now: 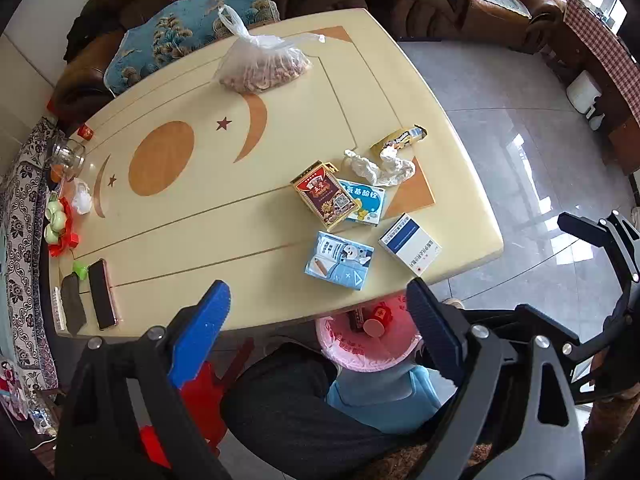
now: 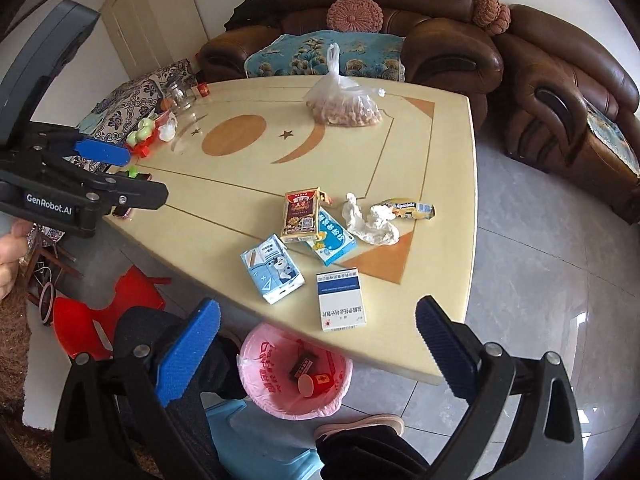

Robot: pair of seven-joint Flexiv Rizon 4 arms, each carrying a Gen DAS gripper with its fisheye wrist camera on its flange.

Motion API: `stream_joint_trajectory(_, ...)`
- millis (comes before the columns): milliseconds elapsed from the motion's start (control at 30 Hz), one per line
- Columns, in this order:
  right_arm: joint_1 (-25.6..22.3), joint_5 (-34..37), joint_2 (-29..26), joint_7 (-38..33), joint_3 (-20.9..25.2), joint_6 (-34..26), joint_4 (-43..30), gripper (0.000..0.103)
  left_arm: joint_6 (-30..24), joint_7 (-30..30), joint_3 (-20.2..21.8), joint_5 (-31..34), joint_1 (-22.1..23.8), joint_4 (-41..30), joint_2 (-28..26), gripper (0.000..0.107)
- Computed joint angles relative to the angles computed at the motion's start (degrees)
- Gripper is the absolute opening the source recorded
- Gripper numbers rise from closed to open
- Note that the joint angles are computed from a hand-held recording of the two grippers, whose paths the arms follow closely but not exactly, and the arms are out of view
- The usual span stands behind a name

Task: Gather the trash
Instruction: 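Raise both tools back over the table toward the card box and medicine box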

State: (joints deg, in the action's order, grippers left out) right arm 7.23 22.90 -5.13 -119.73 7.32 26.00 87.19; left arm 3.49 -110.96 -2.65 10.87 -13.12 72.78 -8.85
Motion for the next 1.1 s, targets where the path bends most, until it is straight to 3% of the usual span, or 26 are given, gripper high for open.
stream_joint_trajectory(67,0.26,-0.99,-1.20,0.52,-0.28,-0.07,-1.84,0.096,-3.57,-0.41,-0.24,1.03,0.17,-4.44,-3.09,0.087)
stream_joint_trajectory(300,-0.51,-0.84,-5.33,-0.71,-0.02,-1.71,-7.57,0.096,-6.93,-1.28,1.06,-4.34,1.50,-10.49,-10.49,0.087)
stream_joint_trajectory(1100,0.99,-7.36,-15.01,-1.84,2.60,-4.25,-9.66,0.096,-7.68,-2.44,2.76,-11.85,3.98,-14.15,-21.96,0.087)
